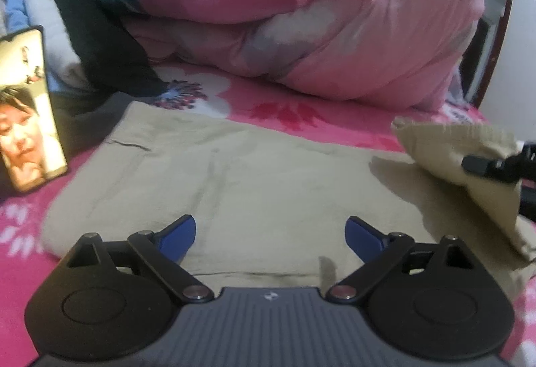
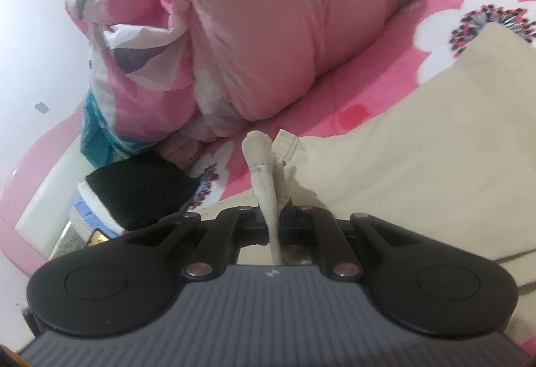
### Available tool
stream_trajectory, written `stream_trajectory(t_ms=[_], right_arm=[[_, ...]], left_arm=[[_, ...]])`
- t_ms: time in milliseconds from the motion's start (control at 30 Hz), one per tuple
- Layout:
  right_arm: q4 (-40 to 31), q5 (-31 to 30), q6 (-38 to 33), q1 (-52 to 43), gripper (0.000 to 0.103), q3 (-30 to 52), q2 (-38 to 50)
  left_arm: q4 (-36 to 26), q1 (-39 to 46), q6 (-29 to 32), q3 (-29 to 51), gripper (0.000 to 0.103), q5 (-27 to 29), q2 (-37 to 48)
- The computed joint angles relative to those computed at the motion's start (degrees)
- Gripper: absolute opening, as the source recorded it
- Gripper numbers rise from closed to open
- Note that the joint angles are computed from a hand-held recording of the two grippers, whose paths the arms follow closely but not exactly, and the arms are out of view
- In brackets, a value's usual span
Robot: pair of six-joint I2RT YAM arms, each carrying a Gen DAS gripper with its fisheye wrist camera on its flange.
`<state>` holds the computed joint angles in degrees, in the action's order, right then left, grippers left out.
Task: Fold clothes
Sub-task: 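Lift the trouser leg end with the right gripper and fold it over the trousers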
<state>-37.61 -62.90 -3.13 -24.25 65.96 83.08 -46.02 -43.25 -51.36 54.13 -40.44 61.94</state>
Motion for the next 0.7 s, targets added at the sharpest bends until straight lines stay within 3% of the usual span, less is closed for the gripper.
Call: stream_trajectory(t_ms=[367,700], right_arm=[[3.44,4.2,1.97,5.78,0.003,-6.0,-4.89],[5.9,11.25,-4.14,9.25,0.003,-11.18,-5.87]], left_arm=[[7.82,7.23,8.81,-7.93,0.097,10.15,-7.63],[6.34,7.58,8.33,-6.57,0.097,10.49,-6.67]])
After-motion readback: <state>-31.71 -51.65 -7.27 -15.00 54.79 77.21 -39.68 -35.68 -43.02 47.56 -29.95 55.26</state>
